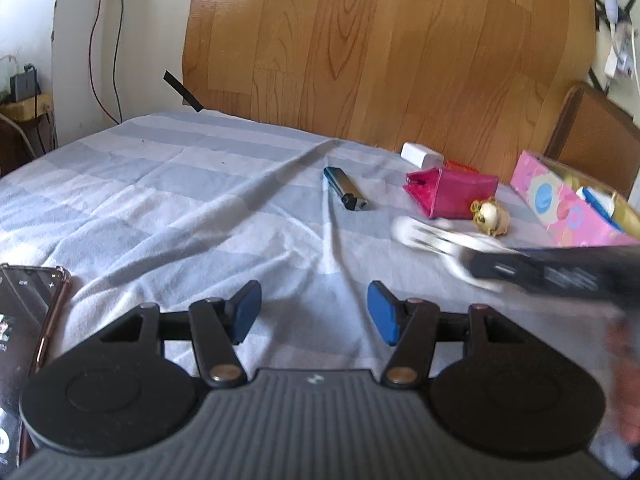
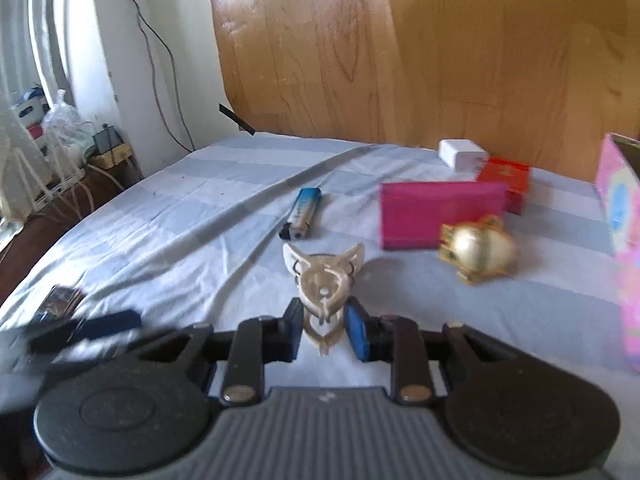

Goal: Organize rigid objects
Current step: 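Grasp the white claw clip with the left tool, then carry the claw clip into the pink tin and open the left tool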

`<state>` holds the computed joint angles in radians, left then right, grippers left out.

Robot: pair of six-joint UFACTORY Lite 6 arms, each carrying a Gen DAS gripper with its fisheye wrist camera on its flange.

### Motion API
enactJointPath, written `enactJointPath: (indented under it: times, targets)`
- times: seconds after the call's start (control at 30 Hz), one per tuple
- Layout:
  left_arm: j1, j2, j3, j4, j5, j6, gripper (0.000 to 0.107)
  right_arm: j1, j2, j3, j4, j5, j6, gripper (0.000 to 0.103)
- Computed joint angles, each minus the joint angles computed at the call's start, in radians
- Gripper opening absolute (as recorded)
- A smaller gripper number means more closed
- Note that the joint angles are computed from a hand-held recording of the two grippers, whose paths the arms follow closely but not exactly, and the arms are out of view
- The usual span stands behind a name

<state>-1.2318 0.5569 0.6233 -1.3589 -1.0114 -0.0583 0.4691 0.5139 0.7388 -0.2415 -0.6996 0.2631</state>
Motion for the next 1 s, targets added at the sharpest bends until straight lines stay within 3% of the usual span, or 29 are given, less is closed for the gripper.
enactJointPath:
  times: [0.17,0.23,0.3,0.43,0.53,0.6,0.73,0.83,0.9,0.97,1.0]
  targets:
    - [0.047,0.017,0.099,0.087,0.079,0.057,0.062,-0.103,-0.17,-0.314,0.036,-0.161,-0.153,0.023]
    - [0.055,0.066,0.197,0.076,0.073,0.157,0.063,-0.16,-0.182,-0.361,0.034,-0.185,-0.156,0.026]
    - [0.072,0.081,0.264,0.059,0.091,0.244,0.063,-0.225,-0.177,-0.376,-0.001,-0.198,-0.122,0.038]
    - [0.052,0.042,0.256,0.038,0.047,0.264,0.064,-0.35,-0.239,-0.456,-0.14,-0.261,-0.022,0.04]
    - [0.079,0.022,0.243,0.063,0.076,0.277,0.064,-0.357,-0.283,-0.507,-0.126,-0.295,-0.07,0.044]
    - [0.129,-0.022,0.198,0.14,0.136,0.23,0.064,-0.352,-0.29,-0.505,-0.133,-0.284,-0.067,0.046]
    - [0.244,-0.143,0.07,0.488,0.285,-0.044,0.065,-0.322,-0.26,-0.487,-0.131,-0.286,-0.072,0.054]
    - [0.284,-0.142,0.082,0.728,0.366,-0.223,0.067,-0.275,-0.211,-0.453,-0.083,-0.288,-0.133,0.056]
    - [0.285,-0.087,0.161,0.762,0.413,-0.24,0.069,-0.245,-0.173,-0.408,-0.059,-0.273,-0.158,0.056]
    - [0.29,-0.019,0.245,0.736,0.446,-0.212,0.078,-0.232,-0.124,-0.336,-0.072,-0.245,-0.152,0.056]
    - [0.303,0.011,0.272,0.77,0.443,-0.255,0.08,-0.229,-0.089,-0.284,-0.092,-0.216,-0.136,0.051]
